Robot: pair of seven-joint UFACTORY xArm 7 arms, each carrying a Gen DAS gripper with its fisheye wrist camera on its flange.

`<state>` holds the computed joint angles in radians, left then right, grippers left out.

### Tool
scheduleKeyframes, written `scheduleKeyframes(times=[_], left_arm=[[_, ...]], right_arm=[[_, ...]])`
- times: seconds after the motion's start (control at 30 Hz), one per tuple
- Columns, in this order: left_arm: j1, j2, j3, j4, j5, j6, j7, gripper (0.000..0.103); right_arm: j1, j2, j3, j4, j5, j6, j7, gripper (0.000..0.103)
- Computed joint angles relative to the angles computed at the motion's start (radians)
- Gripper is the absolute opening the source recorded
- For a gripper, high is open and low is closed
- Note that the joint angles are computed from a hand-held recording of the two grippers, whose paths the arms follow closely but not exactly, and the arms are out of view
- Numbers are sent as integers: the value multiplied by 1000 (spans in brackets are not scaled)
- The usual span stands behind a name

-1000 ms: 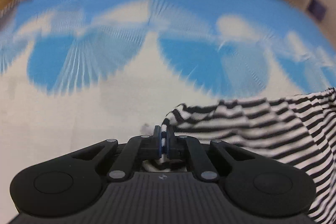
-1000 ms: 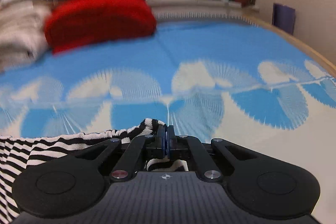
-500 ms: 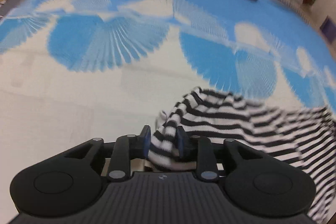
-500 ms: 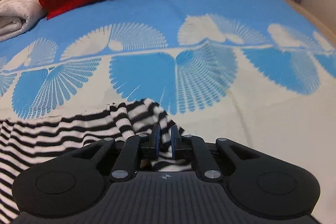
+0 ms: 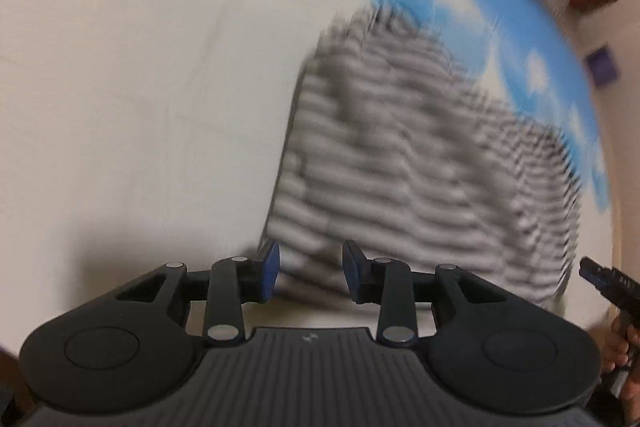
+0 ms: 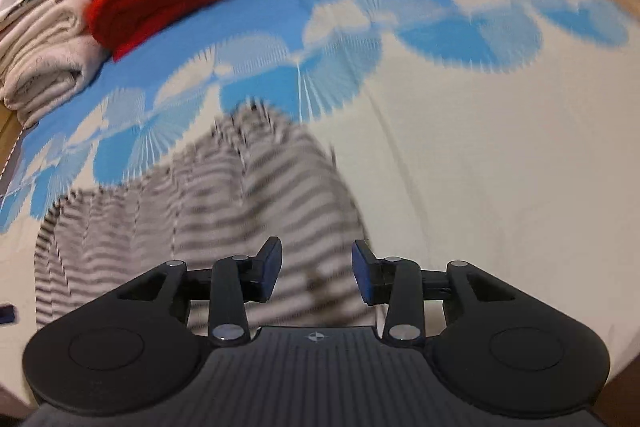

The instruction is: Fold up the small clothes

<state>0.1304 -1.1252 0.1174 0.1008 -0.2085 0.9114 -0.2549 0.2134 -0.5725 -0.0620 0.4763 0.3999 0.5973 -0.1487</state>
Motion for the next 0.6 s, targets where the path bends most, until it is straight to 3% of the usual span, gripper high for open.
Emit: scheduleKeyframes(times=[0.1, 0.27, 0.37, 0.4, 0.43, 0.47, 0.5, 0.53, 0.6], left_arm=[[-16, 41, -20, -2, 17, -31, 12, 45], [-18, 98, 8, 0, 6, -70, 31, 45], [-38, 135, -10, 10, 13, -76, 49, 44], [-44, 140, -17, 9, 21, -80, 61, 39], [-48, 138, -26, 7, 31, -85, 69, 15], [-51, 130, -24, 6, 37, -84, 84, 5], [-51, 113, -14, 0, 34, -89, 95, 5], [-41, 67, -8, -11, 35, -96, 105, 4], [-12, -57, 11, -44, 27, -111, 110, 4]], right_arm=[[-36, 22, 29, -2, -53, 78, 60, 40], [-40, 55, 57, -5, -120, 101, 49, 40], [-38, 66, 64, -1, -136, 132, 49, 40], [-37, 63, 65, -2, -141, 133, 45, 40], [-35, 59, 65, -4, -142, 134, 42, 40], [-33, 56, 61, -5, -138, 137, 41, 32], [-31, 61, 50, 1, -129, 138, 30, 23], [-30, 58, 43, 5, -119, 138, 23, 4], [-34, 26, 22, -4, -87, 109, 19, 4]])
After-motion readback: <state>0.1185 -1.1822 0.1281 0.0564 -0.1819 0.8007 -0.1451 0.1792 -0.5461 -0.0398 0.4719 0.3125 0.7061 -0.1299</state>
